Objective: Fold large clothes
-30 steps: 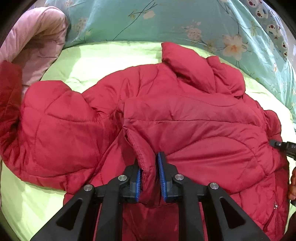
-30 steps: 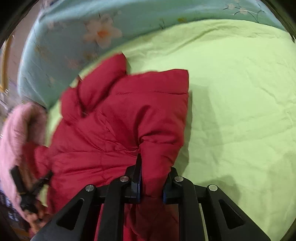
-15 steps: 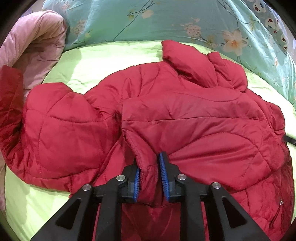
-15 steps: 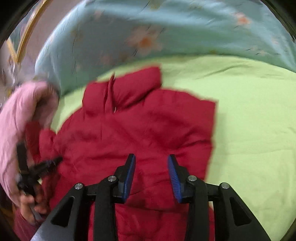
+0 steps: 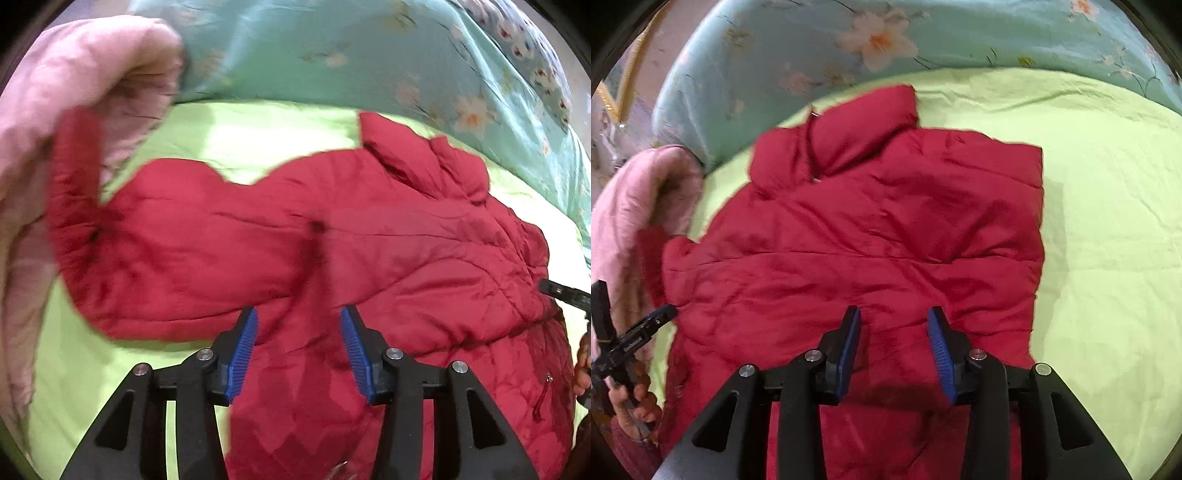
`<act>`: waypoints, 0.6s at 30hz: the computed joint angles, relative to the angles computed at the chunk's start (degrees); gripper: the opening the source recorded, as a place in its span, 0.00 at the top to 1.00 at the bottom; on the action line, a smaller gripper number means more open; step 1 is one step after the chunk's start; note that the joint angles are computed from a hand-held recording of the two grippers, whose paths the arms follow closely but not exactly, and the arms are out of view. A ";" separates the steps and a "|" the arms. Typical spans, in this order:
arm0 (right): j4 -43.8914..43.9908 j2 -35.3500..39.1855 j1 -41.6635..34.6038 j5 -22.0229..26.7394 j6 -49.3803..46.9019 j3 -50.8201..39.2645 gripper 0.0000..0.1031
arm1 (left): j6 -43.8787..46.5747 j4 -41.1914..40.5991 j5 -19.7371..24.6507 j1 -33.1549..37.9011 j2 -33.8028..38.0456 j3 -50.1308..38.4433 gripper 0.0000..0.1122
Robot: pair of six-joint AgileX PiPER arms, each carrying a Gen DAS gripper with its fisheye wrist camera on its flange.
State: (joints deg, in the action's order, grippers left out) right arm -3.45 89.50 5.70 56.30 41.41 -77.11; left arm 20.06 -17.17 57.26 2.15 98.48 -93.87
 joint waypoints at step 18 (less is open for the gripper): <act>2.25 -1.69 7.32 -0.84 -2.17 -2.46 0.58 | -23.88 30.42 -4.84 2.50 9.05 -12.64 0.34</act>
State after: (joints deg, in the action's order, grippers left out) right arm -1.20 87.81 13.02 55.47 39.24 -79.57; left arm -3.81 13.24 52.42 4.66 107.54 -106.51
